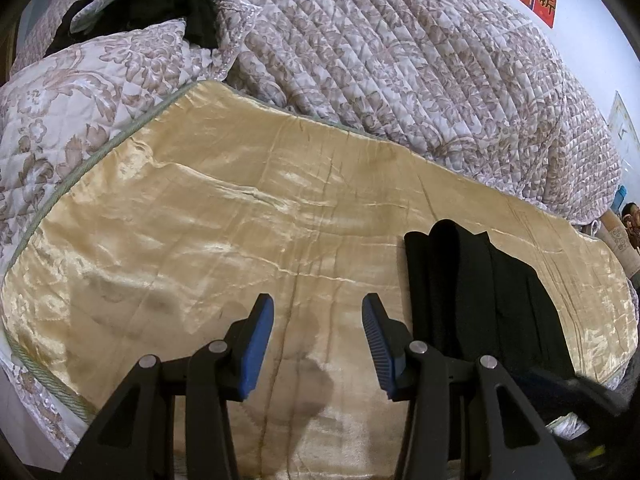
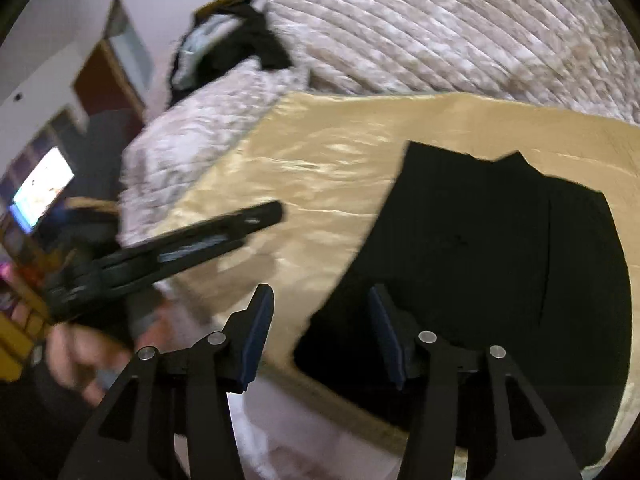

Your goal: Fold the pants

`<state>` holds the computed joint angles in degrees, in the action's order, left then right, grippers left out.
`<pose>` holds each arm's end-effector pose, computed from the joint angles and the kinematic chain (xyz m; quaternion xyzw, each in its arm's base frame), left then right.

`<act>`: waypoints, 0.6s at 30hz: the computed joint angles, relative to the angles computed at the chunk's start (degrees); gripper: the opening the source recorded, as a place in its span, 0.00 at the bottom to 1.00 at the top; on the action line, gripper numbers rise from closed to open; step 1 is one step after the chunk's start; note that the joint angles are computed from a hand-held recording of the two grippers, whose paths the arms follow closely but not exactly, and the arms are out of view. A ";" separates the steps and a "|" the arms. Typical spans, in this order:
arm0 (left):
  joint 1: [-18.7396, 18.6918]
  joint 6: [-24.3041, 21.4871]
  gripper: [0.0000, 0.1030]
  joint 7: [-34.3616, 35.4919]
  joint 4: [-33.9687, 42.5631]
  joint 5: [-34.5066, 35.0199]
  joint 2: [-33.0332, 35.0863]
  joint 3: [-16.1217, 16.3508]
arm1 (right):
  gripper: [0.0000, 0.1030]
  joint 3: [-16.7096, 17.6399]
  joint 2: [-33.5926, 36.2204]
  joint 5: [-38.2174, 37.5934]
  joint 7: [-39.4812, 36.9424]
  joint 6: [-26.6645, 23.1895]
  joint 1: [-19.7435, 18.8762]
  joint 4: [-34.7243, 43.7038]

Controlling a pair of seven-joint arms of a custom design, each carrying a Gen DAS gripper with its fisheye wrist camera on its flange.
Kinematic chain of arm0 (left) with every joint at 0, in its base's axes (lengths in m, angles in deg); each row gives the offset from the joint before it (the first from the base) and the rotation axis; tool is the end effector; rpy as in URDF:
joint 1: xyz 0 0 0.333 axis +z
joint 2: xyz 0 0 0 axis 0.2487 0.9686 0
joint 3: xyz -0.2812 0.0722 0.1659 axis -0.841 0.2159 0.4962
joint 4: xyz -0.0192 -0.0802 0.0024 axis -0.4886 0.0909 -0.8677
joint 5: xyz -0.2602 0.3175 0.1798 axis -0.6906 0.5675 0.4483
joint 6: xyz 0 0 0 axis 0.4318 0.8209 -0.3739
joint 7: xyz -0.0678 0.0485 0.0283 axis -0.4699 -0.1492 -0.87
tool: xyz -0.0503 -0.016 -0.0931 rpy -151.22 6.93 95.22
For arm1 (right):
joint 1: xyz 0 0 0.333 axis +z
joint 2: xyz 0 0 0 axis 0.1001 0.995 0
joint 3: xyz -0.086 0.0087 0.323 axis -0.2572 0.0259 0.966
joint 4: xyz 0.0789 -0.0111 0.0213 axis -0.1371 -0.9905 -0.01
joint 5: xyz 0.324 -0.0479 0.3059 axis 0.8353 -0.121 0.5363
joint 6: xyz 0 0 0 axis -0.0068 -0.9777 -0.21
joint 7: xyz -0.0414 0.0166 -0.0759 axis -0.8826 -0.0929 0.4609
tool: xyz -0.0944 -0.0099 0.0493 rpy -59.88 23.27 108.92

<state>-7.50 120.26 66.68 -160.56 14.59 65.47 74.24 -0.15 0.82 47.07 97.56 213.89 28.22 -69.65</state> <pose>0.4881 -0.2157 0.3291 -0.6693 0.6178 -0.3497 0.2192 0.4888 0.1524 0.3982 -0.7245 0.5788 0.0330 0.3728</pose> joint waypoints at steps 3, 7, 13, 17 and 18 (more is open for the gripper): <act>0.11 -0.07 0.47 -1.28 -0.25 1.55 -0.08 -0.20 | 0.49 -1.10 -3.93 5.59 -4.76 3.59 0.64 -2.51; 0.38 -0.60 0.47 -4.64 -0.62 6.49 -0.24 -0.55 | 0.34 0.78 -2.44 -6.25 9.38 7.60 -2.99 -4.21; 0.84 -2.15 0.47 -11.26 -0.36 16.86 -0.48 -0.64 | 0.28 -3.25 -1.94 -6.98 7.84 -1.47 -1.90 -3.49; -1.82 -5.21 0.47 -6.38 4.11 16.13 1.19 0.89 | 0.28 -4.16 -1.64 -8.60 9.09 0.62 -4.66 -1.83; -1.49 -6.53 0.47 -6.89 5.49 18.51 1.91 0.60 | 0.28 -4.05 -0.84 -10.55 10.78 1.53 -5.83 -1.06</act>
<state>-9.00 113.73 59.79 -155.07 33.10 67.38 74.84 -4.20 -0.02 36.52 108.35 215.42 22.38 -70.72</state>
